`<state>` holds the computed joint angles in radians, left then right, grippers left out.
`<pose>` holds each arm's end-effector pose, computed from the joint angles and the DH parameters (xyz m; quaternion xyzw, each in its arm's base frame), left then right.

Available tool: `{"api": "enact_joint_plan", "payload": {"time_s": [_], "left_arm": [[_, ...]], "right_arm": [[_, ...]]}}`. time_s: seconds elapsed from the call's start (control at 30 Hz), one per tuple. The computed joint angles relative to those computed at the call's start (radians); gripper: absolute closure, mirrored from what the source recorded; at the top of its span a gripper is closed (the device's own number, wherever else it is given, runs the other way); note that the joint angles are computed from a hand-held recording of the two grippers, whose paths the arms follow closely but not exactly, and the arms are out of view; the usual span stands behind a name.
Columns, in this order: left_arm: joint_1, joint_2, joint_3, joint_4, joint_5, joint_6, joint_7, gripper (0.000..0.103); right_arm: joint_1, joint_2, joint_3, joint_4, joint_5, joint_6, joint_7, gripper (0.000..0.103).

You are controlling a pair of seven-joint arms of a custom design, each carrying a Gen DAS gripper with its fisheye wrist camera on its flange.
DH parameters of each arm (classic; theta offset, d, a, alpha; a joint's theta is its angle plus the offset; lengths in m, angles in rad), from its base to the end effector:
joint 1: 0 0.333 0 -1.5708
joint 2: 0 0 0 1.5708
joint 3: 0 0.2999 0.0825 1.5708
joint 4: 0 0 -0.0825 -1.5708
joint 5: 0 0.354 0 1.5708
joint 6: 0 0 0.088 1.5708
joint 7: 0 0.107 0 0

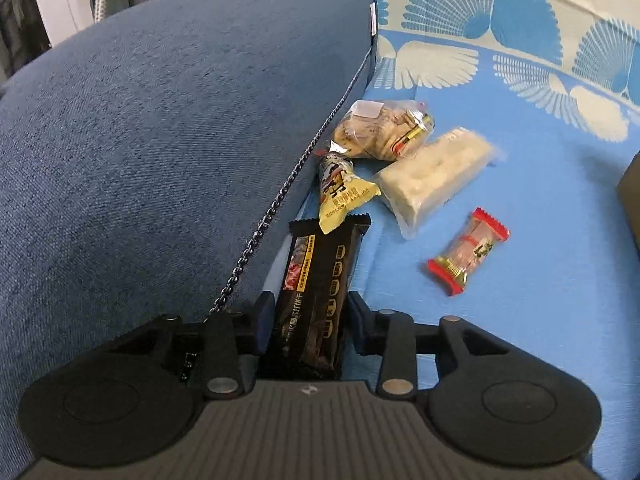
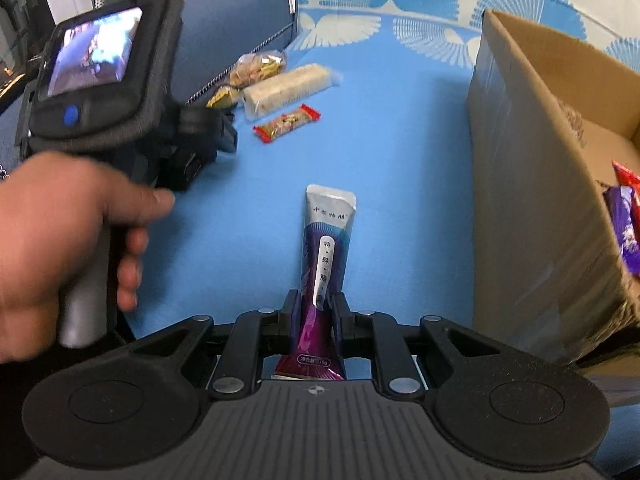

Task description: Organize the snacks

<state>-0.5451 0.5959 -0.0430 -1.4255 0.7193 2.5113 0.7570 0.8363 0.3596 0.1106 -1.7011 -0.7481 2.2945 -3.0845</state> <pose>0.5985 -0.3971 0.4006 -0.5768 0.7398 -0.2062 0.2785 0.3962 0.5118 0.4130 -0.5835 0.7530 -0.1937 0.2347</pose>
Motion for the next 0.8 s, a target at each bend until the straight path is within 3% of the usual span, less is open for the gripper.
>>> {"api": "enact_joint_plan", "payload": {"time_s": [0.17, 0.27, 0.33, 0.4, 0.47, 0.6, 0.73, 0.8], "left_arm": [[0.025, -0.057, -0.019, -0.087, -0.025, 0.066, 0.011, 0.063], [0.068, -0.115, -0.059, -0.174, -0.089, 0.129, 0.045, 0.063], [0.127, -0.171, -0.116, -0.264, -0.186, 0.208, 0.128, 0.063], [0.207, -0.222, -0.199, -0.352, -0.341, 0.270, 0.270, 0.062], [0.297, -0.254, -0.302, -0.408, -0.521, 0.281, 0.460, 0.062], [0.378, -0.277, -0.386, -0.447, -0.750, 0.233, 0.688, 0.059], [0.561, -0.286, -0.559, -0.487, -1.192, 0.285, 1.005, 0.035], [0.594, -0.299, -0.597, -0.515, -1.319, 0.343, 1.108, 0.032]], "right_arm": [[-0.002, -0.002, -0.003, -0.009, -0.008, 0.022, 0.007, 0.086], [-0.003, -0.004, -0.004, -0.013, -0.016, 0.032, 0.007, 0.086], [-0.003, -0.004, -0.004, -0.013, -0.018, 0.030, 0.003, 0.086], [-0.002, -0.004, -0.003, -0.012, -0.018, 0.023, -0.001, 0.086], [0.001, -0.001, -0.003, -0.007, -0.019, 0.009, -0.005, 0.086], [0.006, 0.008, -0.002, 0.009, -0.017, -0.015, -0.013, 0.086], [0.011, 0.025, -0.001, 0.033, -0.002, -0.044, -0.028, 0.083], [0.014, 0.032, -0.002, 0.045, 0.008, -0.059, -0.031, 0.073]]}}
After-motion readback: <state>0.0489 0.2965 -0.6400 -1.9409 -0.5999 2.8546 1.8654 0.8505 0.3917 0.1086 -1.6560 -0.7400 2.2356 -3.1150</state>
